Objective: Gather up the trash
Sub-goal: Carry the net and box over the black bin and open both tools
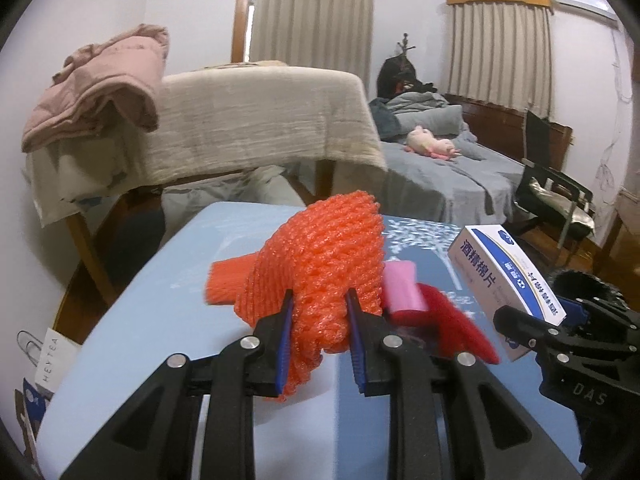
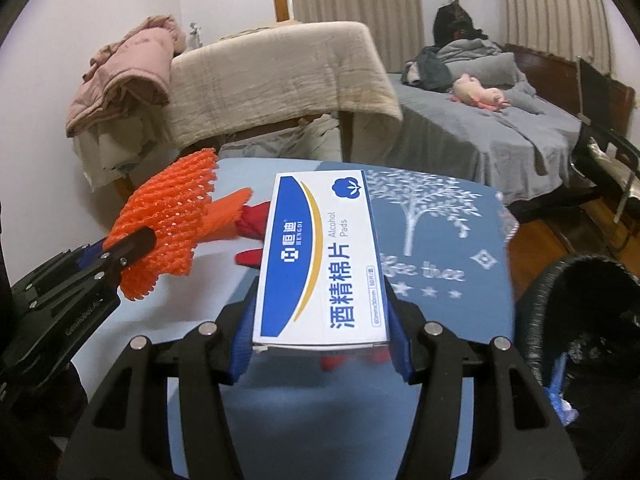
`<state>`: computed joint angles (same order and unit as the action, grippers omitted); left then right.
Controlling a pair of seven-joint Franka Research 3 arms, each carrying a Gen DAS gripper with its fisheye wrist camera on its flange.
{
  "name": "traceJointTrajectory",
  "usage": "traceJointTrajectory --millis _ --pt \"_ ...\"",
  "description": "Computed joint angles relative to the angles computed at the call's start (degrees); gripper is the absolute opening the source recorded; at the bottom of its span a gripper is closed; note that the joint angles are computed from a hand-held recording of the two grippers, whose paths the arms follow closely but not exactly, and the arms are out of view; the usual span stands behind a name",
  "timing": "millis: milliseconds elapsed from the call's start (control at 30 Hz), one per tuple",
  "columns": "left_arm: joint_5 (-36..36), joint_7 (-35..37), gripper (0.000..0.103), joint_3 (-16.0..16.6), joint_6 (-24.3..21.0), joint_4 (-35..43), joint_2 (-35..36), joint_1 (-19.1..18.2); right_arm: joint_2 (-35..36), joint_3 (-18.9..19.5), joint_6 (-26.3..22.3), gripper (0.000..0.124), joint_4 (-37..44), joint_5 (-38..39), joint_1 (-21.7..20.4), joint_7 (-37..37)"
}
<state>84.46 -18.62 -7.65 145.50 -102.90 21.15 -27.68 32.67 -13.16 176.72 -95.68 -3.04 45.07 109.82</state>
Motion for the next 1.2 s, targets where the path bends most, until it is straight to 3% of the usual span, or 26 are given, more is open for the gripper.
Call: traceJointTrajectory --millis 267,667,1033,1200 --pt "-1.2 3.8 0.024 0.2 1.1 7.0 4.5 -2.4 -4.4 -6.4 3.2 0.053 -7.7 -0.4 3.6 2.5" --pt "-5.8 13.4 0.024 3.3 5.0 20.1 13.2 -8.1 -8.8 -18.4 7.1 0.053 -17.3 3.6 11.1 3.0" --pt "-16.7 27.7 0.024 5.8 8.8 37.1 24.8 -12.6 -10.4 -34.4 9.2 0.053 -25.0 11.3 23.2 -0.8" --pt "-23.3 36.9 0.024 5.8 9.0 47.2 31.4 -14.1 -10.4 -39.5 9.7 0.053 -27.3 15.5 26.7 -3.1"
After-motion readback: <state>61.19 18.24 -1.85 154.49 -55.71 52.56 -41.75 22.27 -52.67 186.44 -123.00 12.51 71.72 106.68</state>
